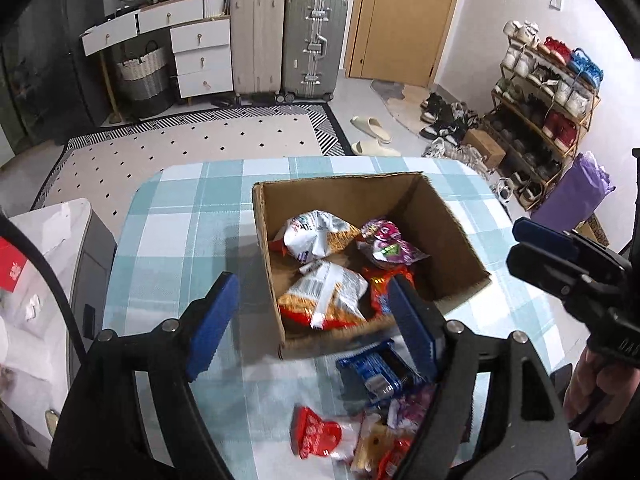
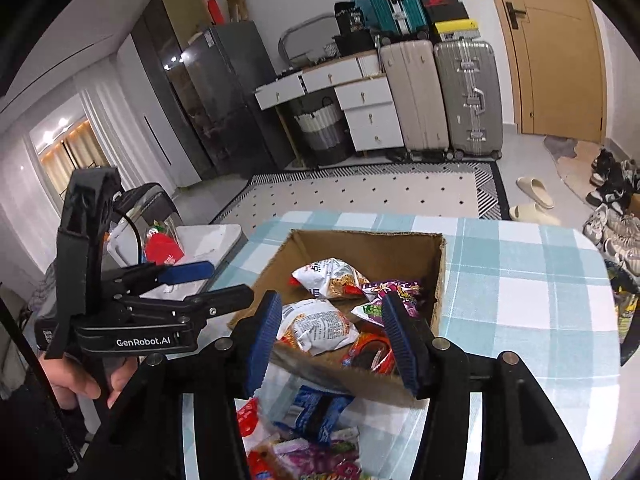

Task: Organize snacks
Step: 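Open both grippers over the box to drop the bags, then withdraw, then move both grippers back down toward the remaining snack pile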

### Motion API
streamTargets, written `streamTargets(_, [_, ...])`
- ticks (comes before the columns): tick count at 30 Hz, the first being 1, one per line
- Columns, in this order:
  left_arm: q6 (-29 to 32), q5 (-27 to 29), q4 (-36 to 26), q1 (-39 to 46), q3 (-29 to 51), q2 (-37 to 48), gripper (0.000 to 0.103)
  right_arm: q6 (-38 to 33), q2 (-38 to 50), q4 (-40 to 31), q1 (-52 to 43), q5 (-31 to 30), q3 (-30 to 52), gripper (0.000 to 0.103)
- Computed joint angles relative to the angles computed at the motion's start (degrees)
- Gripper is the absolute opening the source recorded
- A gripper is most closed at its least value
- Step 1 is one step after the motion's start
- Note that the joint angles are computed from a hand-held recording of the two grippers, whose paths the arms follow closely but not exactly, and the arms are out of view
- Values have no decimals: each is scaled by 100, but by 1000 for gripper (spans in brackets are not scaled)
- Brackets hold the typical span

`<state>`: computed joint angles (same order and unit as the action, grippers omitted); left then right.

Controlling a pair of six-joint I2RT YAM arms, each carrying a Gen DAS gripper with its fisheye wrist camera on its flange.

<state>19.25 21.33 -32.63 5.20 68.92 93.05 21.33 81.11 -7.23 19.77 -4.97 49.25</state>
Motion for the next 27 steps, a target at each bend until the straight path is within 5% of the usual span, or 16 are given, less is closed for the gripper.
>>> streamTargets(7, [62, 338, 108, 527, -1115, -1352, 79, 38, -1182, -389, 610, 608, -499, 56])
streamTargets(10, [208, 636, -92, 847, -1373, -1827, 81, 61, -1755, -479, 1083, 1077, -776, 65])
streamTargets(21, [996, 1363, -1070, 1740, -2128, -3817, 84, 1028, -3445, -1204, 3431, 3328, -1282, 81])
streamTargets(27, [1678, 2304, -1916, 2889, -2330, -4794, 93, 1928, -3963, -1715, 4939, 4887, -1425, 90])
